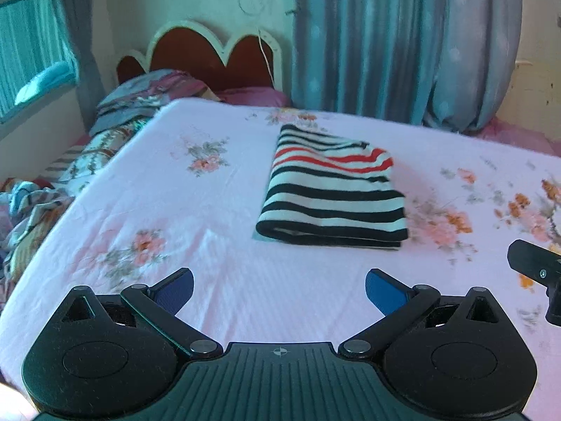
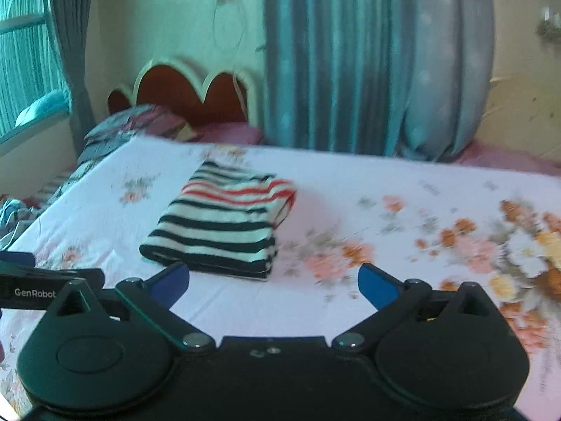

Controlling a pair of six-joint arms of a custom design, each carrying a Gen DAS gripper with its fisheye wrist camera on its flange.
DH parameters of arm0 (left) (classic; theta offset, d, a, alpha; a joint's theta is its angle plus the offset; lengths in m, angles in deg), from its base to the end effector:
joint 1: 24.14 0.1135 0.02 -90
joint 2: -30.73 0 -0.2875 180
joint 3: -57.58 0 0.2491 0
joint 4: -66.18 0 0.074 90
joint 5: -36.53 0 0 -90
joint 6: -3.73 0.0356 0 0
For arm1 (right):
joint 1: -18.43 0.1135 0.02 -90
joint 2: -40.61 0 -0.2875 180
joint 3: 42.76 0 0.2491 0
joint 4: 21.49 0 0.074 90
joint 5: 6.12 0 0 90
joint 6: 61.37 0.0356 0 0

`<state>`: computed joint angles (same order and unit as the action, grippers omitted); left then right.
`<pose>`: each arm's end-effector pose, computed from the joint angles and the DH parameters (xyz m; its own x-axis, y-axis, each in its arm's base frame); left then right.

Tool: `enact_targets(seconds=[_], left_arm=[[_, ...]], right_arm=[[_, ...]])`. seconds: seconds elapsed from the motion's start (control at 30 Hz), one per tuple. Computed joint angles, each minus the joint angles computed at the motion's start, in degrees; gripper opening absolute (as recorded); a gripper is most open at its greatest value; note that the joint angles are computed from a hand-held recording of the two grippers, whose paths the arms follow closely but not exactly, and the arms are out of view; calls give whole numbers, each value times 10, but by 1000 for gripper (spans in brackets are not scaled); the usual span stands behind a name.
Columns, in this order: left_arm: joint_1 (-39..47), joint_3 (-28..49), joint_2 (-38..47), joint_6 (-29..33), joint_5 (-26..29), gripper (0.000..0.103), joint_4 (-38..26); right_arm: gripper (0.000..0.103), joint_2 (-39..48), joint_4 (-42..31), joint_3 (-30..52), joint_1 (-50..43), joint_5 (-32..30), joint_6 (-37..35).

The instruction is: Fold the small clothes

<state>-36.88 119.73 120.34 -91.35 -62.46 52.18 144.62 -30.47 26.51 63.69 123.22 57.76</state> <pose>0.3142 -0.0653 0.2138 -0.6524 0.0578 -0.7556 0.0460 0.9983 0.0367 0.2748 0.2453 0.1803 -0.5354 -0.0054 -0.8446 0.0386 0.9988 -0.0309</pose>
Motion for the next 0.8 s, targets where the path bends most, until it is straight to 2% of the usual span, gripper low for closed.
enact_targets(seconds=[0.2, 0.37, 0.6, 0.8], left_arm=[[-46, -67, -147, -19, -55, 103, -70], [-68, -104, -260, -48, -72, 103, -129], [-117, -125, -351, -65, -122, 103, -174], [-134, -121, -381, -84, -133, 103, -207]], right_arm=[[102, -98, -30, -66, 79, 78, 55], [102, -147, -59, -90, 137, 132, 79], [102, -175, -87, -100, 180, 169, 106], [102, -178, -100, -97, 201, 187, 122]])
